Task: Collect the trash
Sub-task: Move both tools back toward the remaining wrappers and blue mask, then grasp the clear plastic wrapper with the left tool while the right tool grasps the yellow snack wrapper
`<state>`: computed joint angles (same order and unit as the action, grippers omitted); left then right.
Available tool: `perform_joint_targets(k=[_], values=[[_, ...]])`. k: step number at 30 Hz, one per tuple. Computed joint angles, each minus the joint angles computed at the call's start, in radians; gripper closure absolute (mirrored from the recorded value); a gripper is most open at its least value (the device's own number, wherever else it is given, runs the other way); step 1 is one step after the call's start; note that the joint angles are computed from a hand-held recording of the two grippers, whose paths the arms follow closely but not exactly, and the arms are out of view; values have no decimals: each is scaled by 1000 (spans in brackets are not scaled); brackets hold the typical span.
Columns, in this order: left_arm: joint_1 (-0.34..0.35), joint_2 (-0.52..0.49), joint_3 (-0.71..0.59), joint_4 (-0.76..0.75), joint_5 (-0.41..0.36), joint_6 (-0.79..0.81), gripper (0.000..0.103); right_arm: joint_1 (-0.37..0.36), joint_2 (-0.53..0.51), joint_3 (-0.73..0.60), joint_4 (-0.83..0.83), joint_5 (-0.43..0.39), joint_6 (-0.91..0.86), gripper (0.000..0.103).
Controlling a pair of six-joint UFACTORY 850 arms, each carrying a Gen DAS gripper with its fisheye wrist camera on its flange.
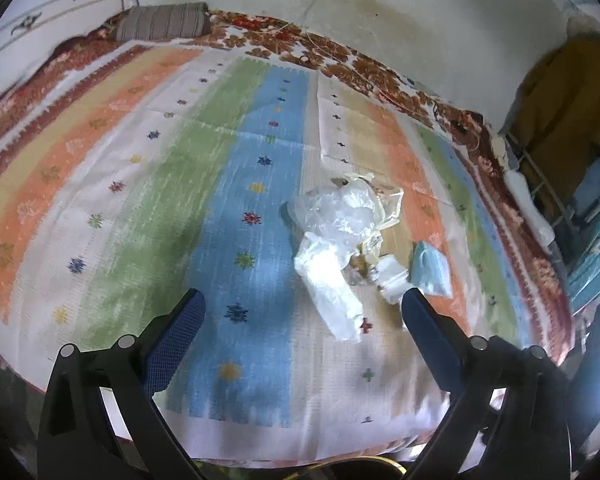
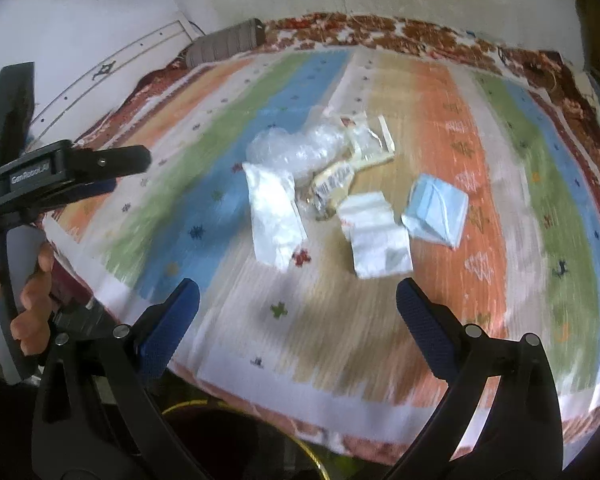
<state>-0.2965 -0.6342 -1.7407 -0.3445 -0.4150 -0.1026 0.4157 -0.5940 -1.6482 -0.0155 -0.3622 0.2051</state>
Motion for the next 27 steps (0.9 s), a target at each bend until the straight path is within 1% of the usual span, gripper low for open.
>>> perform_joint_targets(k=[3, 6, 10, 13, 15, 16, 18, 23, 24, 26, 27], values=[[7, -12, -13, -97, -5, 60, 7, 1, -17, -22, -14, 13, 6, 9], [9, -29, -30, -141, -2, 84, 7, -2, -45, -56, -32, 9, 26, 9], [10, -59, -62, -146, 3, 99, 7, -8, -90, -110, -44, -7, 39, 9], [16, -89, -93, -129, -2, 102, 7, -10, -119, -140, -65, -14, 49, 12], [23, -116, -126, -135, -19, 98, 8, -8, -132, -151, -136, -8, 112, 14], [26, -128, -143, -133, -24, 90, 8, -9, -146, -166, -131, -13, 106, 14], [29, -157, -187, -120, -37, 72, 9, -13, -174, -201, -83, -26, 55, 18], [31, -254, -335, -86, -119, 59, 10, -9, -233, -286, -132, -75, 63, 23], [32, -273, -364, -85, -135, 59, 10, -11, -246, -307, -110, -82, 45, 24], [35, -300, -401, -96, -160, 69, 12, -18, -270, -342, -38, -92, -16, 33], [36, -310, -414, -100, -168, 71, 12, -19, -285, -362, -20, -103, -36, 34]])
